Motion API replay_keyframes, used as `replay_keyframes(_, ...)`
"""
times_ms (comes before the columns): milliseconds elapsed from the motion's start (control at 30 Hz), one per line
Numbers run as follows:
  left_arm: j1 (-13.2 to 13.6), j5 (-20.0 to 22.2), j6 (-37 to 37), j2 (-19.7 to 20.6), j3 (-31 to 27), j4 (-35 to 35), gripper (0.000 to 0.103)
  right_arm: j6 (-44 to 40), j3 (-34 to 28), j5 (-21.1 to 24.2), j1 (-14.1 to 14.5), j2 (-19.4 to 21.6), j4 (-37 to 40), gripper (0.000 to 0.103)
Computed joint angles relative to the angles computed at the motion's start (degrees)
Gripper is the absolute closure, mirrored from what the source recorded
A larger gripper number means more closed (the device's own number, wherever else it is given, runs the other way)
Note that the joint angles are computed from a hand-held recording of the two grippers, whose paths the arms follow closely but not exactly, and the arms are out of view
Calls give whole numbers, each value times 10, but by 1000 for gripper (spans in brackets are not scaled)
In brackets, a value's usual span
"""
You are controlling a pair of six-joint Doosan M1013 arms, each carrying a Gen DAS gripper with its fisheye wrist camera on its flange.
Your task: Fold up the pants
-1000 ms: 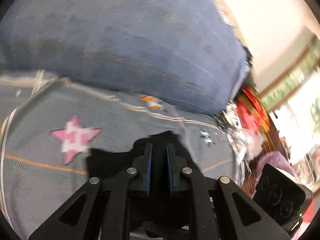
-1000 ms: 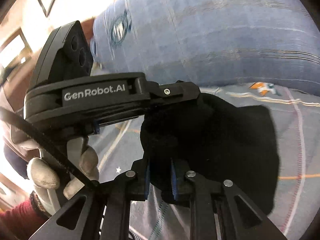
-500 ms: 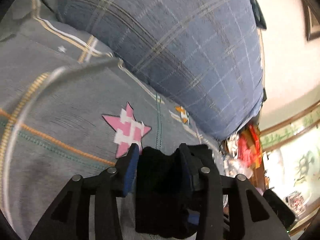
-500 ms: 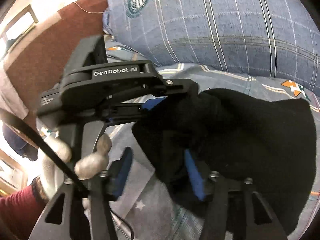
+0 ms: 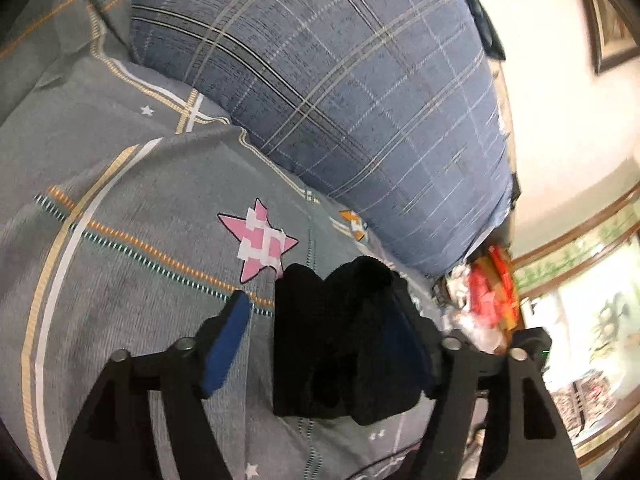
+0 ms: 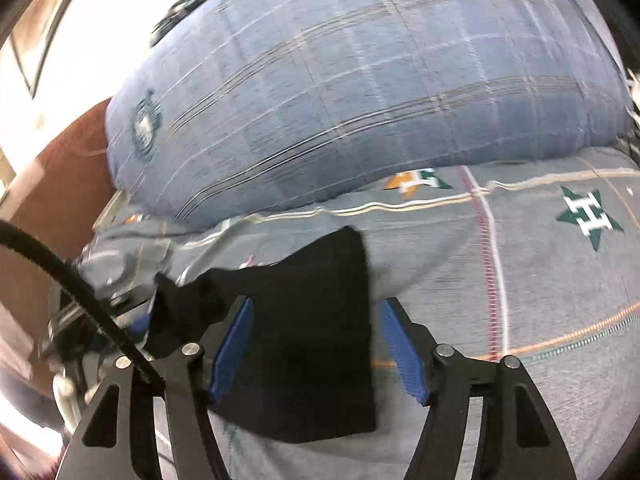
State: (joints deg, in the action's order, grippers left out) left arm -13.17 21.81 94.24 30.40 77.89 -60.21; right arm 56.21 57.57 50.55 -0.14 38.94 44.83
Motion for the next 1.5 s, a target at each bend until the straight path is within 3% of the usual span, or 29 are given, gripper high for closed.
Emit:
replay_keyframes(67,-2,-10,11,-5,11,-19,28,12,-8,4,-2,7,-1,27)
replay_keyframes(133,-8,-9,-5,-5,8,12,26,24,-25,17,1,21,-8,26)
replay_keyframes(200,-17,5,-60,2,-10,100,23,37,-51,28,10,38,-30,24)
replay_keyframes(267,-28,46,-128,19,-46,202,24,42,-57,27,17,42,-50,23)
replay_keyframes(300,-32,64,-140,25,-59,229,51,44,-69,31,20,50,-54,25)
replay_keyframes(333,-37,88,-163,33,-78,272,69,44,-85,48,21,61,-49,33)
replay_keyframes(367,-42,105,-171,39,-93,299,82,51,-102,68,21,70,-48,58)
replay_keyframes(400,-44,102,-168,39,-97,296,82,56,-101,64,21,68,-52,69)
replay_keyframes(500,-41,97,-79,43,-107,182,85,63,-110,74,12,75,-24,73)
replay_keyframes(567,-42,102,-69,51,-124,162,85,70,-105,69,4,74,-11,73)
replay_keyframes(667,-44,121,-131,73,-152,203,85,103,-93,53,-10,75,13,71)
replay_keyframes(733,-44,149,-211,91,-163,256,82,152,-89,32,-13,78,-13,58)
replay_keyframes(767,-42,152,-209,94,-158,239,79,169,-91,30,-13,80,-29,40)
replay_keyframes(800,-40,127,-178,87,-136,192,79,187,-89,25,-14,79,-41,29)
replay_keyframes(833,-37,118,-146,84,-126,153,79,192,-79,11,-14,72,-41,30)
replay_keyframes(900,-32,118,-107,77,-112,107,79,152,-25,-69,-11,36,-28,30)
replay_keyframes(967,-32,118,-107,71,-105,116,78,81,-2,-92,-9,17,14,30)
replay_keyframes(1033,-35,115,-120,65,-99,140,74,16,-12,-42,-8,16,60,30)
replay_keyframes(1100,-37,109,-130,58,-89,154,69,-10,-66,88,-7,46,114,31)
replay_keyframes(1167,-39,95,-133,49,-73,156,64,22,-131,199,-3,88,152,31)
replay_keyframes(1233,-39,89,-130,47,-67,149,63,84,-215,277,9,140,145,31)
replay_keyframes(1333,-40,95,-120,53,-69,134,63,175,-322,302,27,202,88,30)
replay_keyframes(1500,-42,90,-97,52,-64,117,63,313,-505,324,30,303,102,32)
